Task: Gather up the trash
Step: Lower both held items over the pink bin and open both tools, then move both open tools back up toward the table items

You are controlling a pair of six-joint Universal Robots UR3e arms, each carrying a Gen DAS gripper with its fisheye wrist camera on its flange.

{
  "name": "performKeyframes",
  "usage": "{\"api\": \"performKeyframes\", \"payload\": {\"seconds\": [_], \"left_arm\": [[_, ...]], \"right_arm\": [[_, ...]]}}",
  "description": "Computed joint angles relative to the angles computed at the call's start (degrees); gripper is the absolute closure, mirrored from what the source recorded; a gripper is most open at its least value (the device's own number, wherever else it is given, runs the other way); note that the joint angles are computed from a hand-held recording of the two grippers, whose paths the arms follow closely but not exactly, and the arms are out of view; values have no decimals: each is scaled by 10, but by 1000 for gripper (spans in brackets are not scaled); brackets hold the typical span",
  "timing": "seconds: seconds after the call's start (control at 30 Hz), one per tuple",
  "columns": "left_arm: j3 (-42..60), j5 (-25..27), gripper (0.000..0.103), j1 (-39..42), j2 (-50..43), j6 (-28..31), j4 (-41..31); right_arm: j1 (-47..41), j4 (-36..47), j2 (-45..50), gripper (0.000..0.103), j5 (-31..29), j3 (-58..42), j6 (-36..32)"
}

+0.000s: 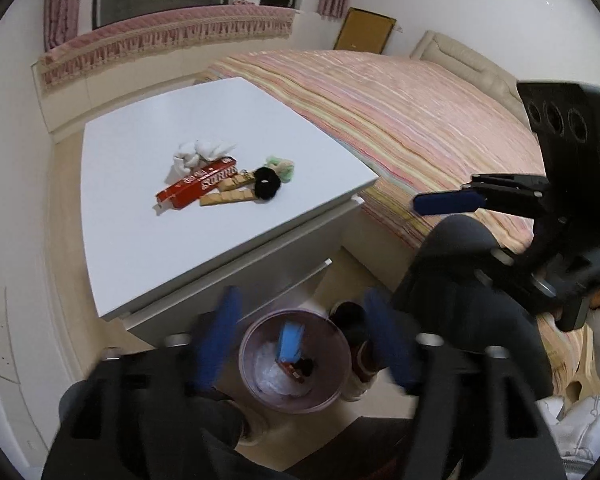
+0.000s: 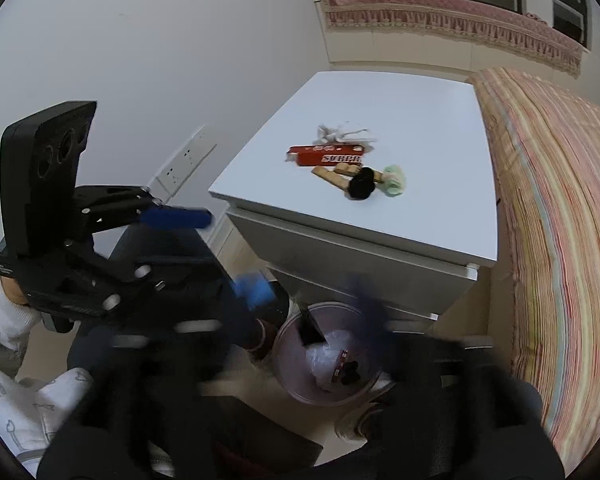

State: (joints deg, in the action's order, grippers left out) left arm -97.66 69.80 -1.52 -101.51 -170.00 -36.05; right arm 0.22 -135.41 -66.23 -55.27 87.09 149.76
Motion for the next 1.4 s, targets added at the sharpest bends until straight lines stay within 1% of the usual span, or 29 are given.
{"api": "performKeyframes", "payload": {"seconds": [0.03,0.1,0.2,0.27,0.43,0.7,0.97,1.17,1.4], "left_arm": [[-4,4,12,1,2,-5,9],[-9,7,12,4,4,-11,19],[-10,17,8,9,8,-19,20],[-13,19,8,13,11,-23,20],[-13,25,8,16,14,-25,13],[-12,23,8,23,20,-24,11],[8,19,8,34,16,-18,0],[48,12,8,45,-4,-8,-17],[136,5,8,57,-65,15,-44]], "right_arm": [[2,-4,2,17,-9,-1,4],[5,-9,6,13,-24,-5,13],[6,-20,12,9,-39,-9,24],[4,-23,13,6,-38,-10,26],[7,-22,17,5,-45,-16,28],[7,-16,16,4,-46,-25,26],[11,-4,32,4,-54,-65,35],[13,14,63,4,-63,-123,41],[22,49,135,4,-90,-241,54]]}}
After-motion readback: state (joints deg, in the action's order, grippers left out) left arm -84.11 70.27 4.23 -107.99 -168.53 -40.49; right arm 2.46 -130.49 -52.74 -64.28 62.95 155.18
